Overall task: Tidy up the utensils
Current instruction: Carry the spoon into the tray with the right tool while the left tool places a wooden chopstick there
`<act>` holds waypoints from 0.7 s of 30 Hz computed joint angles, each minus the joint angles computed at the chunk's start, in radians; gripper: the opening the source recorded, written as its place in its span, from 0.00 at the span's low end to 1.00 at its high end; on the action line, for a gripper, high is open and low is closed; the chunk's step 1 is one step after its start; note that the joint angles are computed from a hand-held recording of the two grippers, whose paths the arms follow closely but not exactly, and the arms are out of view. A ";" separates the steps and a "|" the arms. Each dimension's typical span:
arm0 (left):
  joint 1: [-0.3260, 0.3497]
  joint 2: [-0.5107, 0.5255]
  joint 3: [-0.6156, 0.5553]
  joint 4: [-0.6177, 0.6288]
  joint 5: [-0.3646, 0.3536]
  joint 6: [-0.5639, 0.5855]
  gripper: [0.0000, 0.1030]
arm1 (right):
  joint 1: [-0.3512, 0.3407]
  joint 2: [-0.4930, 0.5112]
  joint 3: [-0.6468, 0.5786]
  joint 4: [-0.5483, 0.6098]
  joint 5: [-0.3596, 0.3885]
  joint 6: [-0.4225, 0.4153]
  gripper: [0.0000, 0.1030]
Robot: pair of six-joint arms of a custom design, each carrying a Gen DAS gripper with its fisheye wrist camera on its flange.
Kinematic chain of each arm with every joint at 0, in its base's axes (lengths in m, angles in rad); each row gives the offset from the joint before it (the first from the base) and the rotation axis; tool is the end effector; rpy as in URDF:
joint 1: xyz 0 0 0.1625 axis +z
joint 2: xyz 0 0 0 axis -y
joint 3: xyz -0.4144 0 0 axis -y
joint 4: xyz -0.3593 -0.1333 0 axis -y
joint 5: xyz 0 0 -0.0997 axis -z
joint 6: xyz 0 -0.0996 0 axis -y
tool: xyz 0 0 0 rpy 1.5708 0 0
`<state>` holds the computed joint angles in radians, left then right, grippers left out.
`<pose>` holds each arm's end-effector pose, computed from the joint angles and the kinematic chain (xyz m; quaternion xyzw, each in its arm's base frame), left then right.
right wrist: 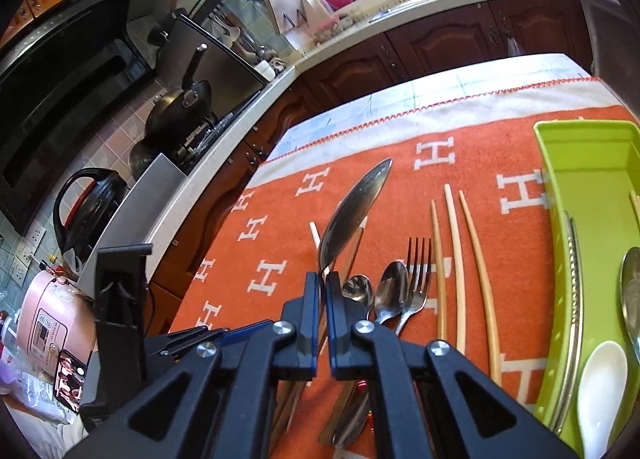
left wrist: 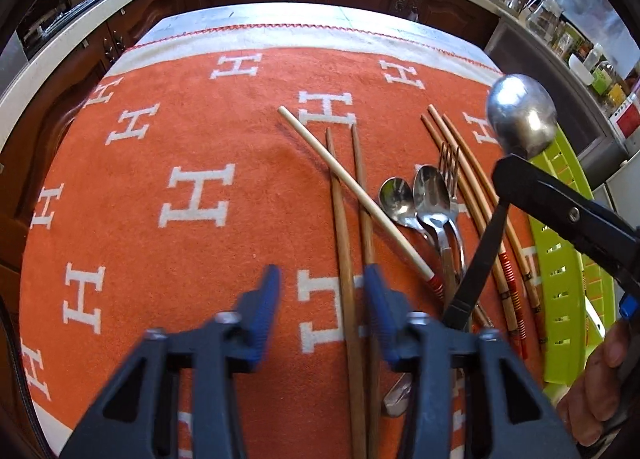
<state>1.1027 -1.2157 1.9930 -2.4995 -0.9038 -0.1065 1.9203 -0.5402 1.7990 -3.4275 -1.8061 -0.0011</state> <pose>-0.0564 -0.5436 0.2367 0.1451 0.9313 -0.1610 0.2928 0.3098 -0.5285 0.0097 0.1315 -0.9405 0.3075 0.0598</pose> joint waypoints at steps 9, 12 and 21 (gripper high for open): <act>0.021 -0.053 0.018 -0.003 -0.031 -0.069 0.04 | 0.005 -0.041 0.066 -0.086 0.032 -0.015 0.02; 0.005 -0.076 0.028 0.003 -0.028 -0.083 0.04 | 0.010 -0.066 0.094 -0.118 0.035 -0.018 0.02; -0.118 -0.146 0.023 0.048 -0.105 -0.114 0.04 | 0.035 -0.209 0.222 -0.188 -0.001 -0.009 0.02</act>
